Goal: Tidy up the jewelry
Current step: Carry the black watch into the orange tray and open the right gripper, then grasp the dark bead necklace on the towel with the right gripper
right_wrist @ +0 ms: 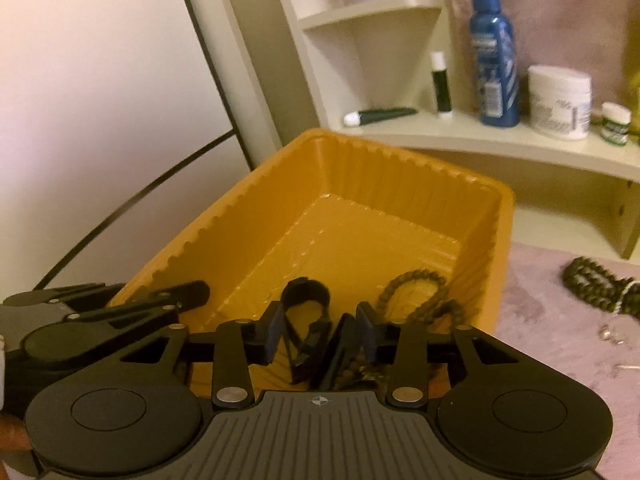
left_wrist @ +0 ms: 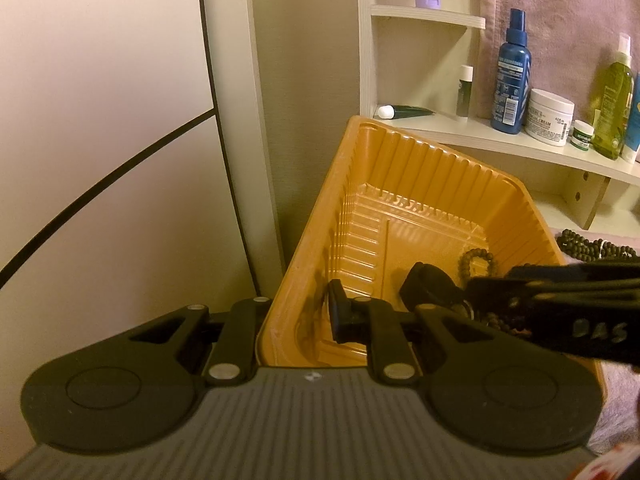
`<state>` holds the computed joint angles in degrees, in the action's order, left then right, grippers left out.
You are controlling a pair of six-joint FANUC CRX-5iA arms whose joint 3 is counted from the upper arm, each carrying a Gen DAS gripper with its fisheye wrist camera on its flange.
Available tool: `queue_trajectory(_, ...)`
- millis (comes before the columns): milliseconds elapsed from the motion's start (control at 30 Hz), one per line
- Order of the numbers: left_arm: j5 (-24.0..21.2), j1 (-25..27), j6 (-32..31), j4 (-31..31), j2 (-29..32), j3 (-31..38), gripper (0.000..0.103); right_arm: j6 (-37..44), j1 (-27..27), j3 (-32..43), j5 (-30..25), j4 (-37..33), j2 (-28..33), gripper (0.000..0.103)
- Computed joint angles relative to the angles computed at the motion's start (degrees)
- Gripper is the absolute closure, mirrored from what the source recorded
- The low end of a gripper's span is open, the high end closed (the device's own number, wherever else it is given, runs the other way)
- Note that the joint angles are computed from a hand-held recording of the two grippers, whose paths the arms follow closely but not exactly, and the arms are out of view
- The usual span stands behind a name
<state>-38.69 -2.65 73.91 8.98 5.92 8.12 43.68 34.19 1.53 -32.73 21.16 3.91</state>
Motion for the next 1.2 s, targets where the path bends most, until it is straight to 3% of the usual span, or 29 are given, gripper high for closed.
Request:
queue_trajectory(267,-0.03,-0.03,-0.02,-0.08,0.05,0.12,0.087,-8.98,-1.82,-7.92,0.8,7.78,-6.38,0.057)
queue_trajectory(667,-0.05,-0.16,0.23,-0.93,-0.25,0.15,0.087,-19.29,-4.18,-17.12,-6.24,13.33,-15.29,0.056)
queue_trajectory(1000,-0.18,-0.49,0.59,-2.0,-0.3,0.44,0.087,-21.66,-5.54,-22.21,-12.36,15.25,-19.38,0.056)
queue_trajectory(1200,-0.27,-0.55,0.62,-2.16,-0.25,0.57,0.087,-20.81,-7.58,-23.22,-13.0,15.32,-19.6,0.056)
